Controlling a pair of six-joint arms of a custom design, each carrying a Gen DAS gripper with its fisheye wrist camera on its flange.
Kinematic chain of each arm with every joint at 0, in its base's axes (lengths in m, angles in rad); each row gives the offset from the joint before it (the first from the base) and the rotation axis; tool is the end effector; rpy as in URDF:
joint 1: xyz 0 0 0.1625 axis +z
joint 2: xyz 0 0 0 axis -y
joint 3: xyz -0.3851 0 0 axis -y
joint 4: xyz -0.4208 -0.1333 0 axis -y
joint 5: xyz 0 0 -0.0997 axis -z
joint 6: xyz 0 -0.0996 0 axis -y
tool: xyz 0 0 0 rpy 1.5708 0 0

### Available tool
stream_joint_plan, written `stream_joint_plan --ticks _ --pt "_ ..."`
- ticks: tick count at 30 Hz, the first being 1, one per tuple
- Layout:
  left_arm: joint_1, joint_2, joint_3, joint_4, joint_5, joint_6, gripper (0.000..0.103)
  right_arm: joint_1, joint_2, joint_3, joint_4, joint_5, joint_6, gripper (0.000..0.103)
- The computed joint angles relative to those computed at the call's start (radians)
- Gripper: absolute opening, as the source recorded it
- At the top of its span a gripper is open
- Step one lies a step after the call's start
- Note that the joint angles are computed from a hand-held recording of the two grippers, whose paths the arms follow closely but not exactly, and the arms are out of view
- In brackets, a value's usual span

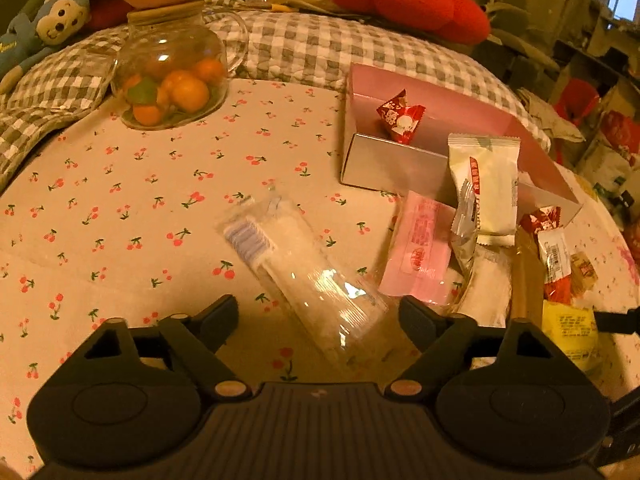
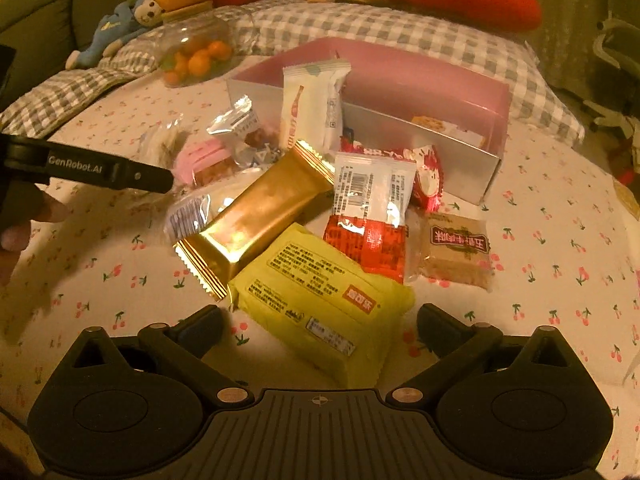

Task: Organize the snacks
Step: 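Grasp the clear wrapped bread with the left gripper while the right gripper grasps the yellow biscuit pack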

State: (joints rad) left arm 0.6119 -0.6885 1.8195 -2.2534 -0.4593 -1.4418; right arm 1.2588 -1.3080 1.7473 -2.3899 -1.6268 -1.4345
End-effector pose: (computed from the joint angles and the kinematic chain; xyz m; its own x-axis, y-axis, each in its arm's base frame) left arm -0.3201 -0.4965 -0.0566 -0.7233 -0.4379 -0.5338 0.1578 0.6478 -0.7453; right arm -0.0658 -0.6201 0.3000 -0.4107 -0.8314 0.3744 -0.8964 0.4433 0.0011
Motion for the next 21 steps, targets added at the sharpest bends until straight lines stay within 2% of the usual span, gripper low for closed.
stream_joint_plan --ticks 4,10,17,20,21 --pt "0.000 -0.017 0.012 0.005 -0.007 0.010 0.067 0.015 0.002 0.010 -0.023 -0.027 0.024 0.103" --pt "-0.005 -0.036 0.037 -0.002 -0.012 0.009 0.058 0.015 -0.009 0.035 -0.059 -0.025 0.012 0.103" --pt "-0.013 -0.074 0.056 0.104 -0.027 -0.095 0.057 0.013 -0.021 0.053 -0.062 -0.013 -0.004 0.103" --pt "-0.013 -0.089 0.078 0.060 -0.028 -0.077 0.060 0.014 -0.031 0.037 0.023 -0.015 -0.024 0.103" --pt "-0.011 -0.092 0.088 0.016 -0.034 -0.044 0.067 0.014 -0.034 0.029 0.055 -0.013 -0.033 0.103"
